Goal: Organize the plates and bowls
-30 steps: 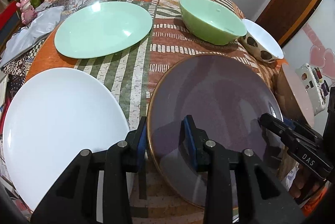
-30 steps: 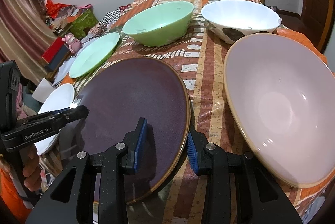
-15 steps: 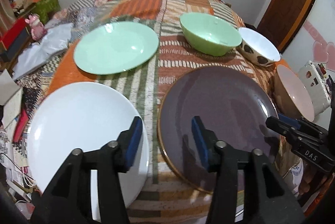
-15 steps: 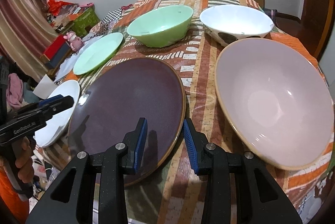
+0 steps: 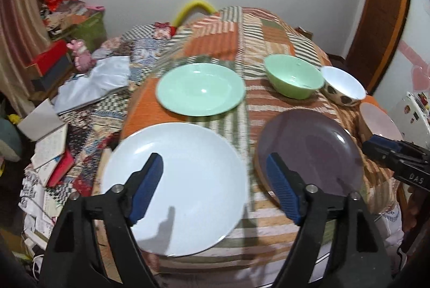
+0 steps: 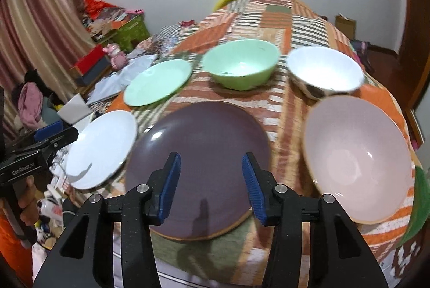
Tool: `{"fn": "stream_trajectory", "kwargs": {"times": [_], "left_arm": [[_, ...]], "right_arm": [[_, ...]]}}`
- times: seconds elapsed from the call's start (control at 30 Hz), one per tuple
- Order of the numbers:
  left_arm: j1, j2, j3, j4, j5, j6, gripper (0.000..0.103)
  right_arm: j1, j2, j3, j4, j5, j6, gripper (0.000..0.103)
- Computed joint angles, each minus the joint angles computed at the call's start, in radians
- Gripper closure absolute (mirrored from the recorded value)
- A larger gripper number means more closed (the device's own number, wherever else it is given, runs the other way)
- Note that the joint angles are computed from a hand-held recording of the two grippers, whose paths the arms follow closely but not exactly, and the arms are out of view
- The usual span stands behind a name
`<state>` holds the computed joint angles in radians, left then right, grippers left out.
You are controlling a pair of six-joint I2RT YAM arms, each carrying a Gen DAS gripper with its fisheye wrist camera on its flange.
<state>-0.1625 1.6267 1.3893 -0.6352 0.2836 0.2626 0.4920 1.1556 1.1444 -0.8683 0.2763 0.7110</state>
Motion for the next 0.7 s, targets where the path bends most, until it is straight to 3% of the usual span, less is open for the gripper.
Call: {"fn": "stream_trajectory", "kwargs": {"times": [0.17, 0.33, 0.7], "left_arm": [[0.085, 0.017, 0.002, 0.003, 0.014, 0.011, 0.02], [0.17, 0.073, 0.043, -0.024, 0.04, 0.008, 0.02], [0.255, 0.231, 0.157, -0.083, 0.053, 0.034, 0.02]], "right_arm": [[0.046, 0.093, 0.073, 0.023, 0.007, -0.041, 0.058], [0.084, 0.194, 0.142, 0.054, 0.006, -0.077, 0.048], [0.086, 0.43, 0.287, 0.099, -0.096, -0.166, 0.047]]}}
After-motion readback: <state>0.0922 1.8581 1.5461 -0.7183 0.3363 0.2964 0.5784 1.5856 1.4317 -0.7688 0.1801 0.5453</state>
